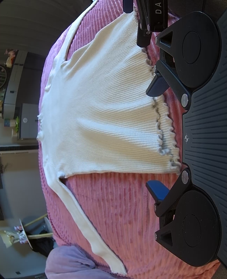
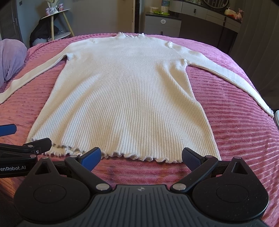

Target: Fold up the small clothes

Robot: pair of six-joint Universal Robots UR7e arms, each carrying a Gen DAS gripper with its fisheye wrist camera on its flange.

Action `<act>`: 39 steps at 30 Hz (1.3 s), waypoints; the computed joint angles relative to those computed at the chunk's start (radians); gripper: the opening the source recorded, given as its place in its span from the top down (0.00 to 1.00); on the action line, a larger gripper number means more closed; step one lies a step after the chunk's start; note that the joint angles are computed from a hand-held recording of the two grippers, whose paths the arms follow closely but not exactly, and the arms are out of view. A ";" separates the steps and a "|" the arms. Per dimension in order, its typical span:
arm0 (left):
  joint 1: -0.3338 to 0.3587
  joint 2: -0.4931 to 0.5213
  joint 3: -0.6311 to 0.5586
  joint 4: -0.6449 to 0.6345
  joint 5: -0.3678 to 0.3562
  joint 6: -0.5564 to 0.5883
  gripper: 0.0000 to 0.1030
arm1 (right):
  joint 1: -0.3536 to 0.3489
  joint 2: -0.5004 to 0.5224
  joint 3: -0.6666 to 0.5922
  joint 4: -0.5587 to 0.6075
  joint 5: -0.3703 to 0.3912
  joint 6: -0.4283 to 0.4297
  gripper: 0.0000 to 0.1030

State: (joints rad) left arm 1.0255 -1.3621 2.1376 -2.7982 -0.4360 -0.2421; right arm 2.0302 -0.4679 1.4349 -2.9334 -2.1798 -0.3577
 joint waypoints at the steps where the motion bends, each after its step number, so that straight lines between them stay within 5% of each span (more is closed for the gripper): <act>1: 0.001 0.000 -0.001 0.001 -0.001 -0.001 0.00 | 0.000 0.000 0.001 -0.002 0.001 0.000 0.04; 11: 0.002 0.002 -0.008 -0.037 -0.007 0.009 0.00 | -0.001 -0.010 0.013 -0.020 0.023 -0.002 0.04; 22: 0.014 0.014 -0.081 0.011 -0.023 -0.001 0.00 | -0.043 -0.062 0.033 0.028 0.187 0.100 0.04; 30: 0.050 0.181 -0.258 -0.281 0.009 0.296 0.00 | -0.173 -0.064 -0.011 -0.115 0.455 0.332 0.04; 36: 0.130 0.380 -0.463 -0.583 0.007 0.621 0.00 | -0.280 -0.008 -0.206 -0.076 0.463 0.540 0.04; 39: 0.180 0.429 -0.526 -0.597 -0.009 0.641 0.00 | -0.335 0.033 -0.295 -0.158 0.436 0.654 0.04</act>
